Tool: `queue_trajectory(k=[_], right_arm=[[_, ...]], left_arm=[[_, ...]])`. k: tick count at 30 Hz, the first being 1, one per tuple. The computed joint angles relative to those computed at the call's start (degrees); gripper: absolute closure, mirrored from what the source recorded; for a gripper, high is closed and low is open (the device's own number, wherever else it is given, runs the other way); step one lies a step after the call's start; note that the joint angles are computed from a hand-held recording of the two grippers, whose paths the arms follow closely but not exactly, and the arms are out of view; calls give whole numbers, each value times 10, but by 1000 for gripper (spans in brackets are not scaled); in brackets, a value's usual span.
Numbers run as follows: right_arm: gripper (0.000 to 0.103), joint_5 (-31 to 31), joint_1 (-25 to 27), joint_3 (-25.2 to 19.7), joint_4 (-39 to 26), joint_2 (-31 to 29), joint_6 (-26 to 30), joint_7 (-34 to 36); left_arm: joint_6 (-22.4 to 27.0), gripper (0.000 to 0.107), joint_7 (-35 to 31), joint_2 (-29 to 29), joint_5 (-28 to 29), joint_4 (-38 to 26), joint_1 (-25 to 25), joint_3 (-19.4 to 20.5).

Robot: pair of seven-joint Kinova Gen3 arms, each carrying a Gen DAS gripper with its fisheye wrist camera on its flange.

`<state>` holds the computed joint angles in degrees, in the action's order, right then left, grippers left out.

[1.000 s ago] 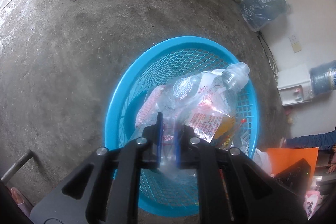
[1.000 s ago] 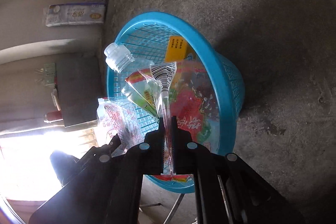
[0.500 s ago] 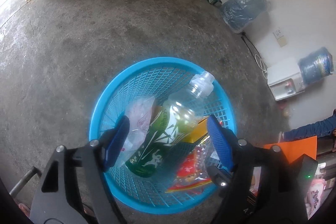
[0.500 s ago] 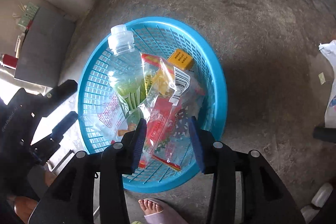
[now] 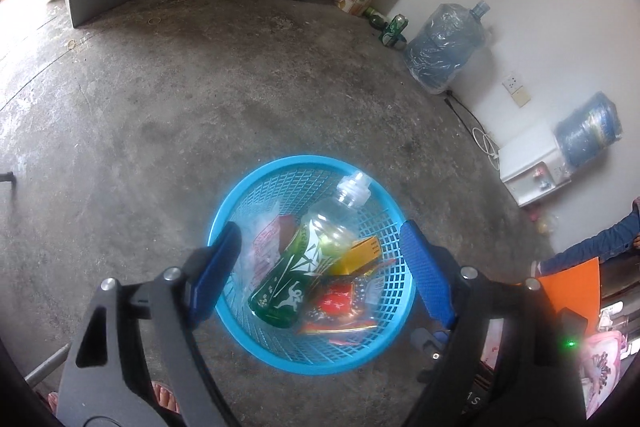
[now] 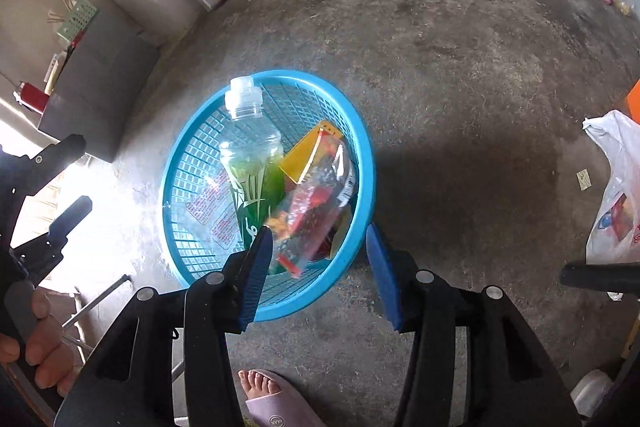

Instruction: Collect trash

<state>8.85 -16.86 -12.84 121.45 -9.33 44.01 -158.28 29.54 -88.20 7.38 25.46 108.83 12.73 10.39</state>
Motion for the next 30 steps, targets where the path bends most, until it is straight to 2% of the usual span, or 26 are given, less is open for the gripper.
queue_trajectory(k=[4, 6, 11, 12, 14, 15, 17, 20, 25, 30], right_arm=[[55, -11, 24, -26, -11, -31, 22, 13], [55, -9, 15, -27, -22, -50, 41, 18], [53, 0, 18, -66, -77, -93, 122, 44], [51, -7, 39, -88, -94, -102, 142, 60], [39, 0, 75, -140, -133, -116, 188, 76], [36, 6, 93, -167, -153, -124, 211, 86], [23, 26, 118, -220, -195, -134, 258, 94], [14, 68, 137, -299, -255, -136, 328, 89], [7, 129, 162, -431, -352, -117, 444, 49], [7, 211, 125, -554, -432, -47, 561, -34]], left_arm=[[17, 30, -2, -42, -12, 8, 6, -2], [33, 30, 0, -63, -18, 11, 12, -5], [74, 30, -25, -146, -4, 28, 27, -20], [86, 30, -30, -168, -3, 31, 31, -25], [116, 26, -35, -215, -11, 34, 38, -34], [133, 24, -27, -240, -24, 34, 37, -33], [173, 23, -2, -290, -56, 28, 30, -26], [238, 19, 40, -355, -93, 15, 13, -19], [345, 14, 100, -446, -142, -11, -30, -20], [423, 13, 135, -506, -179, -38, -76, -24]])
